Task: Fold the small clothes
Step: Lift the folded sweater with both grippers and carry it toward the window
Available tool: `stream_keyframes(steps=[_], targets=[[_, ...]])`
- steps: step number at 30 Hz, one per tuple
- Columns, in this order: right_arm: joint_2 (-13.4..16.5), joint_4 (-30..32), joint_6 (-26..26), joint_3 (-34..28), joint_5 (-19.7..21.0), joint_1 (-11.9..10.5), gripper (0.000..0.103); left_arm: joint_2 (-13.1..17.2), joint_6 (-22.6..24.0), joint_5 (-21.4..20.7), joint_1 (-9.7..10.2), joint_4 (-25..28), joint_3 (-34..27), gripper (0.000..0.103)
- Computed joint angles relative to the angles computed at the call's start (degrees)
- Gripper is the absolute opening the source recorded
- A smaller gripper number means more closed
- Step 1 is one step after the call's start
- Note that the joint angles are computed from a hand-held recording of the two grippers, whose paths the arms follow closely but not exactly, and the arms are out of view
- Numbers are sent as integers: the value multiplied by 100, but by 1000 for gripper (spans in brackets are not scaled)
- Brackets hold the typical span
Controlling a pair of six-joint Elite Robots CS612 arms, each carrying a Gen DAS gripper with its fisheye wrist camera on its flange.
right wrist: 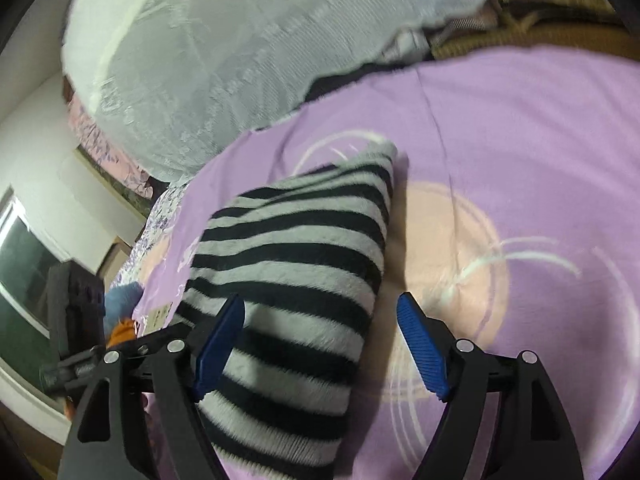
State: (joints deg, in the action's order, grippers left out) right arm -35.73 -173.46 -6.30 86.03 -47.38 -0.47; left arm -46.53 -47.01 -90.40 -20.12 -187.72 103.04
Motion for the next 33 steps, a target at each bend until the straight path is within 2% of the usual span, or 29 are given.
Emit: stream_keyframes(steps=[4,7,10,12,13,14,15,16,18,21,28,33], targets=[[165,558,137,-301,356,19,79,30,28,-282,29,-317,50,98],[217,750,34,-414,405,65,79,23,168,-193,18,-74,-3,98],[275,956,-39,-518,480,99,79,93,-19,-61,33,119,-135,98],[267,858,-46,-494,468,114,70,109,56,-14,-1,103,-184,96],[265,819,-61,-484,504,101,68,100,153,80,-39,81,-173,93],[262,760,-49,-470,536,88,64,76,257,256,-96,87,-151,85],[254,704,-19,-446,568,76,61,65,305,337,-120,55,-137,81],[239,591,12,-408,586,70,60,50,293,398,-134,-61,-94,73],[192,434,-7,-325,575,53,57,46,218,397,-111,-171,-65,55],[93,171,-117,-177,500,52,57,45,93,297,-77,-351,-26,42],[-133,-223,-219,146,457,-33,56,-41,344,281,-198,-374,-7,37],[-272,-243,-372,342,412,-144,56,-92,468,217,-294,-288,-29,36]])
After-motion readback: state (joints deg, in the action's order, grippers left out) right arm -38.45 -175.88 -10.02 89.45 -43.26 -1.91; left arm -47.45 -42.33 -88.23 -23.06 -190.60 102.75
